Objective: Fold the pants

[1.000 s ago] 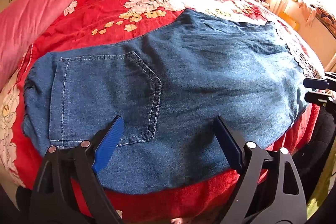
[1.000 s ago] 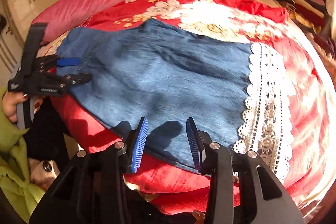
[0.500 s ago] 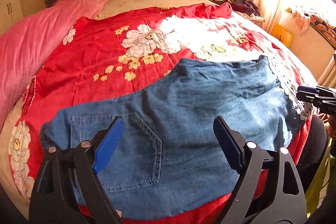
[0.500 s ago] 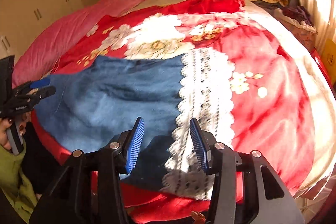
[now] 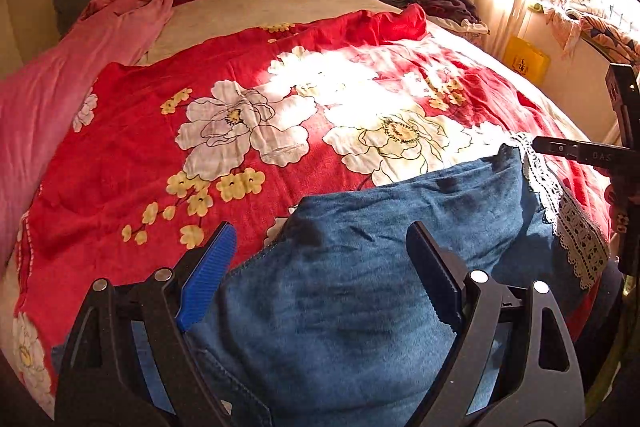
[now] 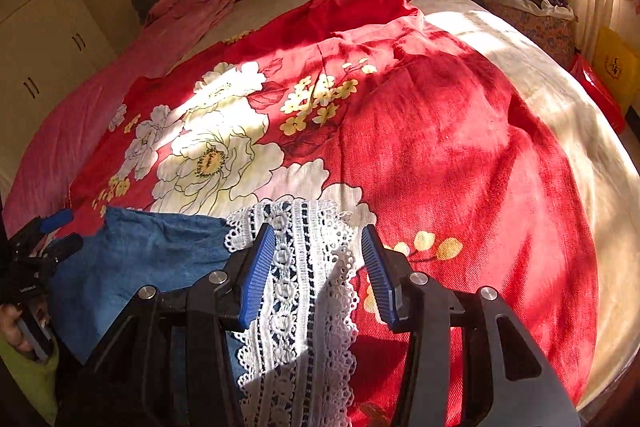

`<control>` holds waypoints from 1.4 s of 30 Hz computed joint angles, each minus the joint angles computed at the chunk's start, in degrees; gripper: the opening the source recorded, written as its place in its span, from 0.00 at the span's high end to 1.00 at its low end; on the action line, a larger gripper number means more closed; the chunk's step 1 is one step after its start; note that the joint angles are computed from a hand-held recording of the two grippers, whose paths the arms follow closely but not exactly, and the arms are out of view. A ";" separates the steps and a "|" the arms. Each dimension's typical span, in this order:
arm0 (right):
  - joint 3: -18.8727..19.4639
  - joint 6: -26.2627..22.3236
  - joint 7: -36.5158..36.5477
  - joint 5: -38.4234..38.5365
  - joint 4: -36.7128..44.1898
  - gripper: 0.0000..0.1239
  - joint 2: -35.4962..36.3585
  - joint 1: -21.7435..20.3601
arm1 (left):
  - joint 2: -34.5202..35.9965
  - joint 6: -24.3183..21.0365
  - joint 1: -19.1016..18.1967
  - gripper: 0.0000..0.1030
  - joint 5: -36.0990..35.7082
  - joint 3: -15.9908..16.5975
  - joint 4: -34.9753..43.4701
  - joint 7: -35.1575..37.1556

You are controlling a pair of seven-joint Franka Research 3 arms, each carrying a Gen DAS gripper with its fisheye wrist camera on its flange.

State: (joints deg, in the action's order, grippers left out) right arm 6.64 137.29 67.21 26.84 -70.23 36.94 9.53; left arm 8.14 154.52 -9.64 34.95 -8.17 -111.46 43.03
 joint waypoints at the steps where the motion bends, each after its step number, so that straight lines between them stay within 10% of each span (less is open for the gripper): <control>1: 0.21 -0.51 0.01 0.26 0.90 0.64 0.87 -0.13 | 1.13 0.16 0.37 0.23 -1.19 -0.08 0.80 1.13; 10: 2.31 -1.52 -2.90 5.19 1.22 0.67 2.32 -2.32 | 8.96 2.59 3.05 0.24 -14.81 -1.09 5.84 8.86; 17: 2.41 1.76 -7.57 6.16 -3.46 0.82 -0.33 -1.92 | 8.43 7.20 1.32 0.97 -17.26 -0.43 3.80 8.63; 24: 3.58 14.83 -15.07 9.93 -10.87 0.87 -5.20 -1.49 | 6.71 7.36 -2.36 0.99 -5.06 4.05 4.95 0.06; 29: -4.52 9.29 -3.09 -5.28 -3.54 0.87 0.29 5.46 | 11.80 3.94 -0.40 0.99 -7.77 2.40 8.77 1.72; 35: -3.75 11.47 -0.79 -9.48 -4.79 0.80 0.22 5.01 | 12.49 6.02 -1.07 0.97 -5.54 3.77 7.95 -1.54; 42: -1.31 21.52 1.18 -5.83 -13.26 0.57 -4.64 1.98 | 4.92 6.87 -2.87 0.63 2.68 6.76 1.30 -12.75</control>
State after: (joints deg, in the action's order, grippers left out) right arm 5.33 158.81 68.38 21.01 -83.48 32.30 11.51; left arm 13.07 161.39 -12.51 37.63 -1.41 -110.15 30.28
